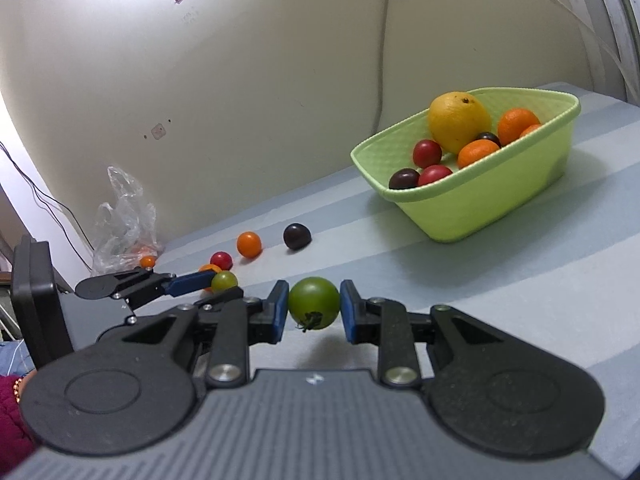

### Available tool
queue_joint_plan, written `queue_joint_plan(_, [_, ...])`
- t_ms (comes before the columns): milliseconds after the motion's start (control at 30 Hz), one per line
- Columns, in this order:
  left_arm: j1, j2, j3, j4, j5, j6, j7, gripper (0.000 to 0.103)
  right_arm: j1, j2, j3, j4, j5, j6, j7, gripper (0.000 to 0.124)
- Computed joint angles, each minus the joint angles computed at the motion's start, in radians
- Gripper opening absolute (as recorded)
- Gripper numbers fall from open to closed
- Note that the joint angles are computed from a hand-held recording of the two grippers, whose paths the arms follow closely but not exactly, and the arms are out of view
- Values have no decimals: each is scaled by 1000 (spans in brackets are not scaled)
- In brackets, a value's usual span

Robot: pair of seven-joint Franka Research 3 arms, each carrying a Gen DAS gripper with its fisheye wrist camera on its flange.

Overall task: Organize fruits
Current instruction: 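Grasp a green tomato with the right tool while the left tool grasps another green tomato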

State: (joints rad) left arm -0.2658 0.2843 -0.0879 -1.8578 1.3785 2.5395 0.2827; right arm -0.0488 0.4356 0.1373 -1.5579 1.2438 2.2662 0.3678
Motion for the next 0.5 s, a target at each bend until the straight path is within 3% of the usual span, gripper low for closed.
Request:
queue_joint_plan(133, [-2, -5, 2, -1, 18, 7, -52, 24, -5, 1, 1, 1, 10, -3, -7, 30])
queue_joint_plan(367, [19, -36, -9, 3, 128, 222, -319, 24, -19, -21, 3, -29, 83, 20, -67, 30])
queue_joint_plan(500, [30, -10, -10, 83, 156, 331, -388, 24, -29, -52, 9, -56, 229, 87, -207, 30])
